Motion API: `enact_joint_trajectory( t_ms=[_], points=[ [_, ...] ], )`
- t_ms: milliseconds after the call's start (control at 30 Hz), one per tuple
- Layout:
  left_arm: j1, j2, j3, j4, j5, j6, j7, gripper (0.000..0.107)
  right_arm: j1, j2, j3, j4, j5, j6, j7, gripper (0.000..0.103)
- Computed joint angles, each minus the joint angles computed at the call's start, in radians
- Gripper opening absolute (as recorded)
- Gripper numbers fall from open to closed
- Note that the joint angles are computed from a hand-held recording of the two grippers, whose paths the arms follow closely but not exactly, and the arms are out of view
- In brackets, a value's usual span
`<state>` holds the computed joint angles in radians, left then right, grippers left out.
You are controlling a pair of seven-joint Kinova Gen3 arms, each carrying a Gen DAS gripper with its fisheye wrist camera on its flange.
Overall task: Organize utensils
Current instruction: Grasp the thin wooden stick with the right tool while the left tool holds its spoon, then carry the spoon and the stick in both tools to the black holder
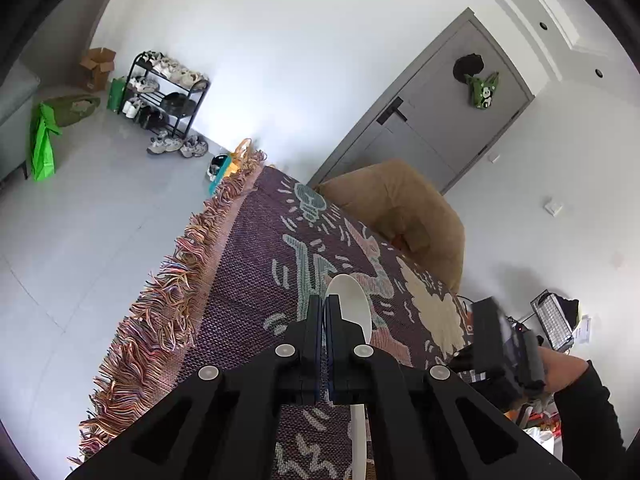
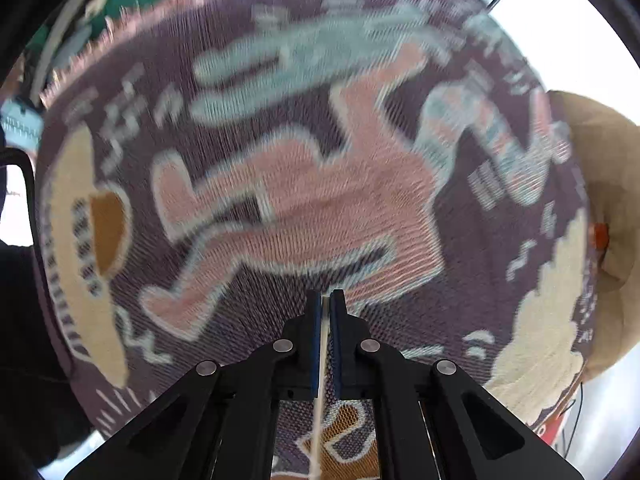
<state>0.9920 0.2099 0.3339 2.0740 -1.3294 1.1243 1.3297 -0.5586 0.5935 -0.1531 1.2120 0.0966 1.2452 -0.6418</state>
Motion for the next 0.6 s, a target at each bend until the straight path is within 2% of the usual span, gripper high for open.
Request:
enact_joint_trajectory(
  t_ms=[100, 233, 333, 600],
  points=[
    [0.005, 0.004, 0.002, -0.017, -0.005, 0.009, -0.014, 0.001, 0.057, -0.080, -0.008, 0.067, -0.094, -0.088, 0.032, 0.005],
    [0.016, 0.017, 0.001, -0.063, -0.013, 0.027, -0.064, 0.001, 0.036, -0.215, 0.117, 0.214, -0.256, -0.241, 0.140, 0.005],
    [0.030, 0.032, -0.003, -0.113, -0.016, 0.044, -0.120, 0.001, 0.049, -0.314, 0.150, 0.322, -0.374, -0.355, 0.162, 0.005],
    [0.079, 0.081, -0.032, -0.252, -0.025, 0.080, -0.249, 0.001, 0.397, -0.528, -0.022, 0.504, -0.699, -0.503, 0.332, 0.005]
  ],
)
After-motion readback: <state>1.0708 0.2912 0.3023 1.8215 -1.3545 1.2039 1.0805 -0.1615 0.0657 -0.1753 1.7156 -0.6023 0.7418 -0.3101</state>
